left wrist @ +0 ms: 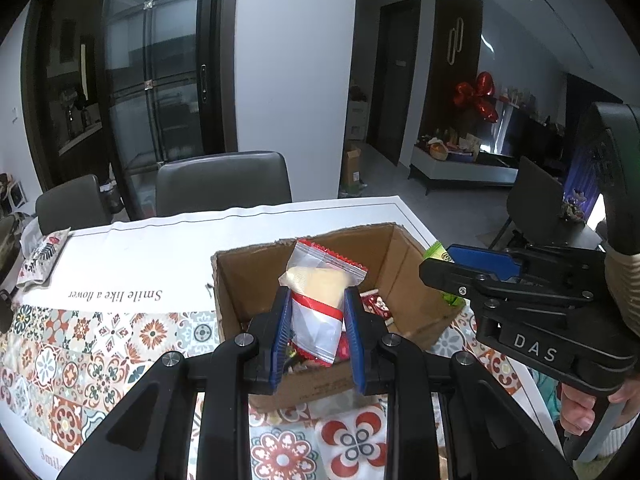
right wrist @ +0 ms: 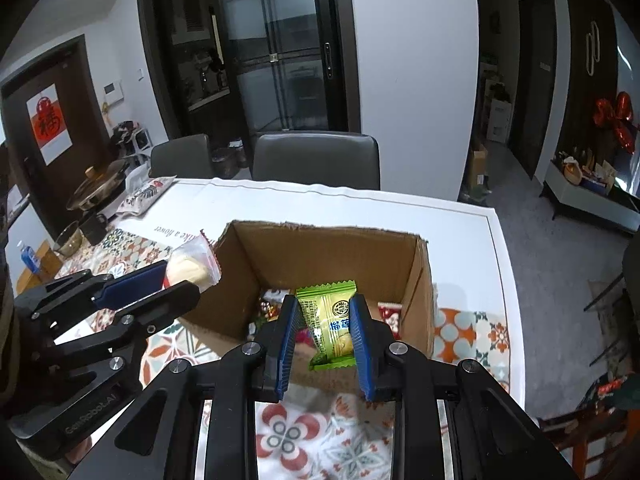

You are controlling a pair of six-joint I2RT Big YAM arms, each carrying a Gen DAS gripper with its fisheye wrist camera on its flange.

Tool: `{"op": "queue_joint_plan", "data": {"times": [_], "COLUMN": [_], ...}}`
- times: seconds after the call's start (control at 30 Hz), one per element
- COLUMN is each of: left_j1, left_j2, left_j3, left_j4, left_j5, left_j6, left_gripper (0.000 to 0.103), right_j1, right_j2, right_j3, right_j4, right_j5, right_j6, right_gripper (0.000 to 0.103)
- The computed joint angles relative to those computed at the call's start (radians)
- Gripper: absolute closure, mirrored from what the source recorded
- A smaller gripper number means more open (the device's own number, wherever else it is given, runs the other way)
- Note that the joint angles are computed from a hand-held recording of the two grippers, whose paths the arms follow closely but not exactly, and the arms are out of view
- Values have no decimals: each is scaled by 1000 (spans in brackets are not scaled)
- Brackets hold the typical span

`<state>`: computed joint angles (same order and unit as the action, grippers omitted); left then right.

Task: Organize snacks
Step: 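Carry both packets into the box and open both tools, then reach the right tool down and grasp the brown biscuit bag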

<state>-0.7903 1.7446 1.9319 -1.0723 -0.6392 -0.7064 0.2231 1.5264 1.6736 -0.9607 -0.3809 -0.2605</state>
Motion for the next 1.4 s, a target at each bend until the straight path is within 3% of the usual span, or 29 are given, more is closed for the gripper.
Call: {"op": "queue_joint_plan", "data": {"times": [0.13, 0.23, 0.43, 0.9, 1.2, 1.4], "left_j1": [23, 30, -14, -140, -209, -229], "left_j2": [28, 31, -8, -43, -17, -6], "left_j3": [45, 55, -1, -54, -54, -76], "left_j4": [-28, -57, -46, -82, -152, -170], "left_j5": [-9, -23, -61, -114, -139, -101], "left_j6": [0, -36, -68, -178, -264, -319], "left_gripper": [65, 64, 57, 48, 43, 43], "right_j1": [4, 15, 2, -62, -114, -139], "right_j2": [34, 44, 5, -223, -295, -321], "right_j3": [39, 46, -7, -263, -374, -439], "right_j4": [5, 31, 49, 145, 131, 121], "right_j5": [7, 81, 83, 18, -25, -34], "right_j6": [12, 31, 21, -20, -60, -83], "right_gripper": [75, 54, 53, 39, 34, 31]}}
